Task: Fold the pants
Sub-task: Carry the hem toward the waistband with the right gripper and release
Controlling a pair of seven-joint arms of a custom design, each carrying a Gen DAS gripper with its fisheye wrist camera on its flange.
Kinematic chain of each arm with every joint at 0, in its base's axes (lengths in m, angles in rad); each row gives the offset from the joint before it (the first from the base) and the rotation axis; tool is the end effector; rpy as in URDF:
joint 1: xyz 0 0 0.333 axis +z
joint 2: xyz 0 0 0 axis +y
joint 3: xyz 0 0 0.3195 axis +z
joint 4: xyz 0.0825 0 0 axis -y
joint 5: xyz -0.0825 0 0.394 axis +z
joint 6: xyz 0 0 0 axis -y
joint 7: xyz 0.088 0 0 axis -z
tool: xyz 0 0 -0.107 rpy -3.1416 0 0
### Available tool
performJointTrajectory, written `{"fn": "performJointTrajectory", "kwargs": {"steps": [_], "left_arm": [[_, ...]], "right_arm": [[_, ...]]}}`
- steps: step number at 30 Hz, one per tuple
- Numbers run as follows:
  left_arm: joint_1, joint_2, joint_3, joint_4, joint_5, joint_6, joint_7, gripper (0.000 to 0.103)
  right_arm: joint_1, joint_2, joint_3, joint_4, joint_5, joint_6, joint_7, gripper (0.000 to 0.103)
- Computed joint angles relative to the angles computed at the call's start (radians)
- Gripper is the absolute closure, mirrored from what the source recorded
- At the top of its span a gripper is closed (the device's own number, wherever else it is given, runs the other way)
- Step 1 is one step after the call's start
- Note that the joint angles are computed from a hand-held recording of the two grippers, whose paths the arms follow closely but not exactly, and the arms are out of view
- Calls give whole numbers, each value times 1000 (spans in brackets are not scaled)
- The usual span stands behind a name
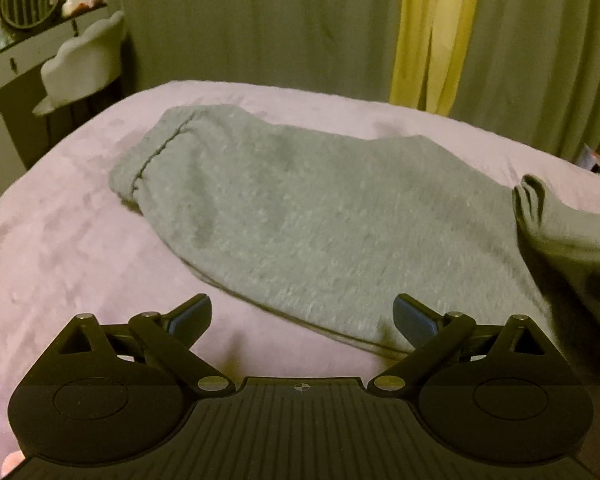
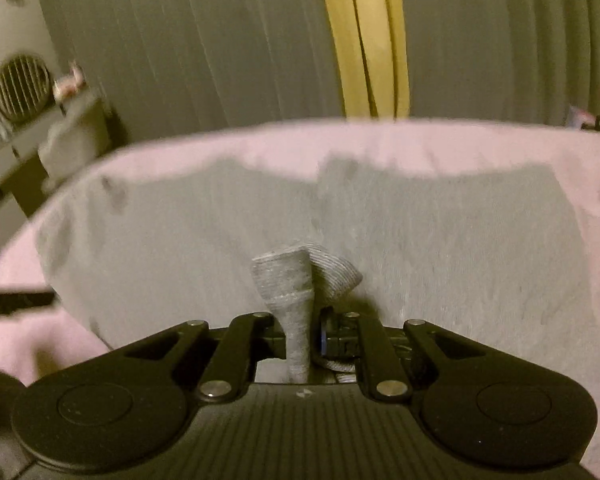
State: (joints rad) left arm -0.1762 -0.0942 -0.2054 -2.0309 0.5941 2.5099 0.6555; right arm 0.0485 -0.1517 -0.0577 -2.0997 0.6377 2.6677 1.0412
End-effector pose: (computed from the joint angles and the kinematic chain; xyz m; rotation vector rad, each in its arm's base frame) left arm 0.5366 -0.2240 0.5502 -1.8964 1.6394 -0.6238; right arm 0.5644 -0.0244 0.5647 -1.6986 1.6127 -0.4449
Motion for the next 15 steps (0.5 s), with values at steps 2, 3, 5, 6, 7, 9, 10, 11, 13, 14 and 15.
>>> {"fn": "performJointTrajectory", "kwargs": {"steps": [2, 3, 5, 6, 7, 9, 10, 11, 13, 14, 15], "left_arm": [[1, -5, 1, -6, -1, 7, -6, 3], [2, -9, 1, -9, -1, 11, -10, 3], [2, -7, 1, -6, -4, 7, -11, 3], [1, -5, 0, -2, -8, 3, -9, 3], [1, -3, 0, 0, -9, -1, -7, 3], [-1, -1, -2, 6, -8, -14, -6, 3], [-1, -1, -1, 6, -8, -14, -6, 3], [-1, 0, -1, 7, -10, -15, -5, 3], [-2, 6, 1, 15, -23, -24, 8, 3], [-3, 9, 2, 18, -30, -27, 16, 3], [-3, 12, 2, 21, -36, -31, 22, 3]], "right_arm": [[21, -10, 6, -23, 54, 65, -40, 91], [30, -17, 6, -41, 72, 73, -56, 91], [15, 12, 11, -22, -13, -32, -14, 87], [-4, 24, 14, -8, -104, -124, 38, 85], [-10, 36, 14, -1, -142, -165, 55, 84], [-6, 15, -2, -12, -80, -159, -6, 82], [-8, 17, -20, 18, -28, -213, -34, 74], [-11, 19, -36, 41, 29, -254, -60, 59], [-22, -3, -63, 45, 171, -257, -129, 37], [-29, -13, -75, 41, 235, -241, -150, 30], [-37, -20, -91, 39, 312, -232, -159, 28]]}}
